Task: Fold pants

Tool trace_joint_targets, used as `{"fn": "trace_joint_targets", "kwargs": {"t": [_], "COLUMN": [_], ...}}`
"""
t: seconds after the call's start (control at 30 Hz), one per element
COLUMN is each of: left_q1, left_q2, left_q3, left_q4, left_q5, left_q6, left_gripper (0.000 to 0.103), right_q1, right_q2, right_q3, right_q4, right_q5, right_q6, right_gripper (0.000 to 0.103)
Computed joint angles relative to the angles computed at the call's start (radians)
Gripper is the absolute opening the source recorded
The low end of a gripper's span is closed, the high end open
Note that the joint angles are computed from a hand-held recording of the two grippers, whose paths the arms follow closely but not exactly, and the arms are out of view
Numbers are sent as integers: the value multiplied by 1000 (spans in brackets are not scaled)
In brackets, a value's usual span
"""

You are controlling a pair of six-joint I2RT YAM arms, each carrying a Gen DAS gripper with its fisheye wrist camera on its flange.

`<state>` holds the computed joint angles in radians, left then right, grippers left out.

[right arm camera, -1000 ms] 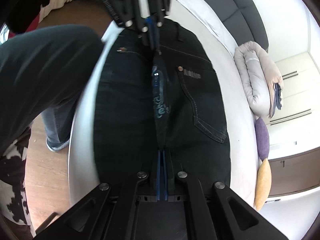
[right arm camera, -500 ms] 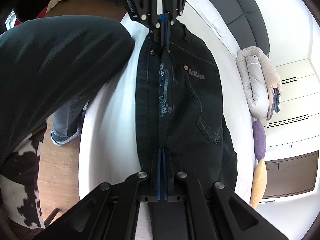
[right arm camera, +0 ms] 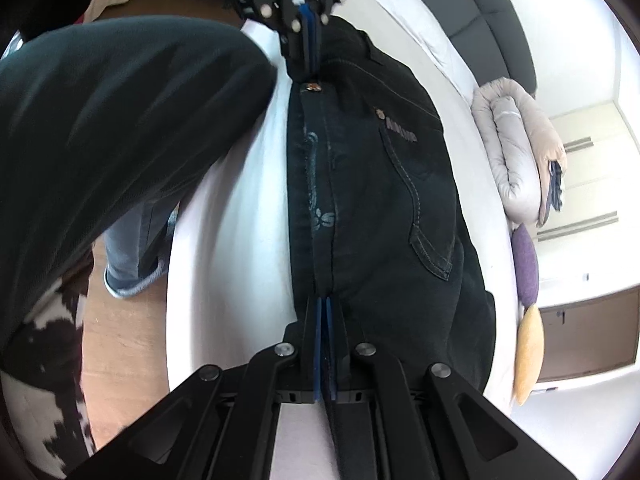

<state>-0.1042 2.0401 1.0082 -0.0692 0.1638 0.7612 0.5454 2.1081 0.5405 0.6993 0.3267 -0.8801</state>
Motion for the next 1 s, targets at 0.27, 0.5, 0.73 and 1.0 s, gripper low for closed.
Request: {"fn": "trace_joint_targets", "kwargs": {"t": [0.27, 0.5, 0.73, 1.0], "left_q1": [-61, -213, -176, -191], "left_q2": [-123, 245, 272, 278], "left_q3": [54, 451, 419, 369], "left_q4": [-70, -227, -144, -56], "left_q5": [124, 41, 118, 87], "left_q6": [-192, -496, -643, -679], "left_gripper": [4, 4, 3, 3], "right_q1": [-22, -100, -705, -1065], "right_q2": [-27, -155, -319, 72], "right_q3": [-3, -104, 79, 846], "right_q4": [-19, -53, -457, -845], "right_q5": [-53, -248, -770, -879], "right_q6": [143, 317, 577, 1000], "right_gripper": [16, 72, 52, 56]}}
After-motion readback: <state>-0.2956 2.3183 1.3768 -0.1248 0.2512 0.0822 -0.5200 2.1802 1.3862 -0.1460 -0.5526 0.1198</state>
